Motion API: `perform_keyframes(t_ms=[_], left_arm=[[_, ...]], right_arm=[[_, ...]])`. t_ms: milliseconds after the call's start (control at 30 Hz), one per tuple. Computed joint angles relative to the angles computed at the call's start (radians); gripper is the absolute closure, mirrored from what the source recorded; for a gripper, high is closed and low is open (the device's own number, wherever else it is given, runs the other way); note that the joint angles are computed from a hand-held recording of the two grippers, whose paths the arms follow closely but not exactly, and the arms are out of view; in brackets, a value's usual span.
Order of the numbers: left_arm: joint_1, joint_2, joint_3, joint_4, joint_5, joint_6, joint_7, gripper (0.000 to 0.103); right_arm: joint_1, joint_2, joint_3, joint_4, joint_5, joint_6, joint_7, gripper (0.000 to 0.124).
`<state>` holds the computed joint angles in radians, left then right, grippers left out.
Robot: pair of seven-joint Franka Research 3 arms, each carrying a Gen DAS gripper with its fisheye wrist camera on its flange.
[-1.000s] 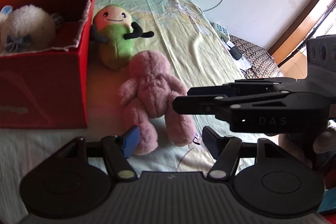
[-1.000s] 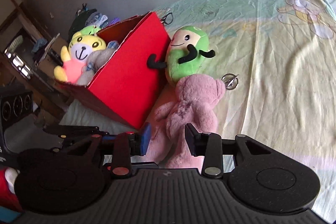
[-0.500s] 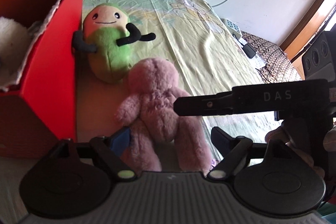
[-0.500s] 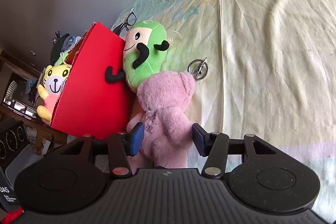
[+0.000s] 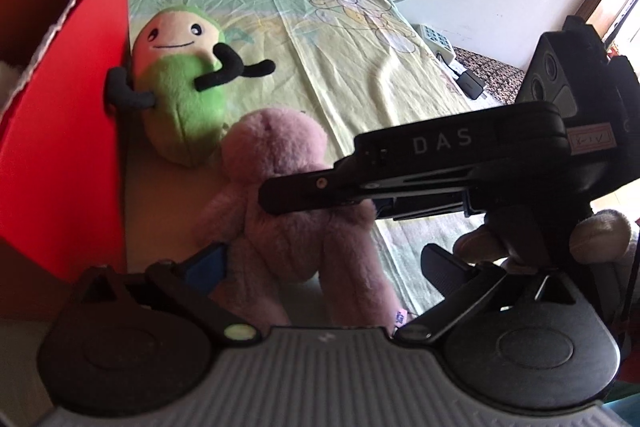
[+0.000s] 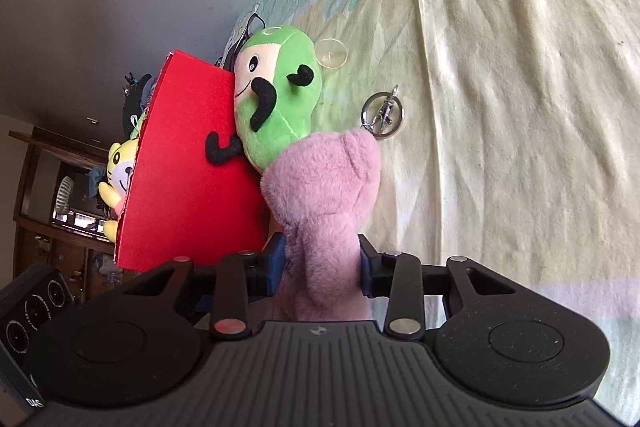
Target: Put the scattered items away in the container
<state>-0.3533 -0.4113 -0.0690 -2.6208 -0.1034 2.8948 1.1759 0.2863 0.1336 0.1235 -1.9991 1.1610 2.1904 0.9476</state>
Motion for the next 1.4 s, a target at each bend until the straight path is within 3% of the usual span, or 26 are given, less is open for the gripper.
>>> perform_keyframes(t_ms=[133, 367, 467, 533, 600, 700, 867, 1167, 1400], left_arm=[[-0.102, -0.036, 0.079, -0.022, -0.094, -0.005, 0.109, 0.002], [-0.144, 0.015, 0.119, 0.007, -0.192, 0.008, 0.187, 0.003], [-0.154, 0.07, 0.13, 0.045, -0.265, -0.007, 0.238, 0.014], [-0.175, 0.087, 0.144, 0.057, -0.348, 0.002, 0.291, 0.016], [-0.151, 0.098, 0.115, 0.067, -0.361, 0.004, 0.305, 0.019], [-0.098, 0.113, 0.057, 0.08, -0.336, 0.001, 0.29, 0.018], [-0.075, 0.095, 0.02, 0.073, -0.324, -0.011, 0.287, 0.021], [-0.102, -0.042, 0.025, -0.016, -0.295, -0.007, 0.262, 0.023], [-0.07, -0.191, 0.036, -0.066, -0.147, 0.024, 0.195, 0.024]], right_arm=[[-0.025, -0.04, -0.025, -0.048, -0.001, -0.027, 0.006, 0.085], [-0.032, -0.072, -0.038, -0.109, 0.048, -0.014, 0.017, 0.082], [-0.018, -0.1, -0.033, -0.138, 0.052, 0.04, -0.031, 0.08], [-0.01, -0.11, -0.033, -0.149, 0.054, 0.063, -0.047, 0.081], [-0.008, -0.106, -0.038, -0.145, 0.054, 0.065, -0.053, 0.081], [-0.006, -0.105, -0.04, -0.14, 0.041, 0.06, -0.031, 0.08], [-0.006, -0.145, -0.047, -0.166, 0.023, 0.033, -0.038, 0.082], [0.031, -0.24, -0.054, -0.21, 0.088, 0.022, -0.11, 0.085], [0.104, -0.293, -0.03, -0.182, 0.225, 0.142, -0.206, 0.085]])
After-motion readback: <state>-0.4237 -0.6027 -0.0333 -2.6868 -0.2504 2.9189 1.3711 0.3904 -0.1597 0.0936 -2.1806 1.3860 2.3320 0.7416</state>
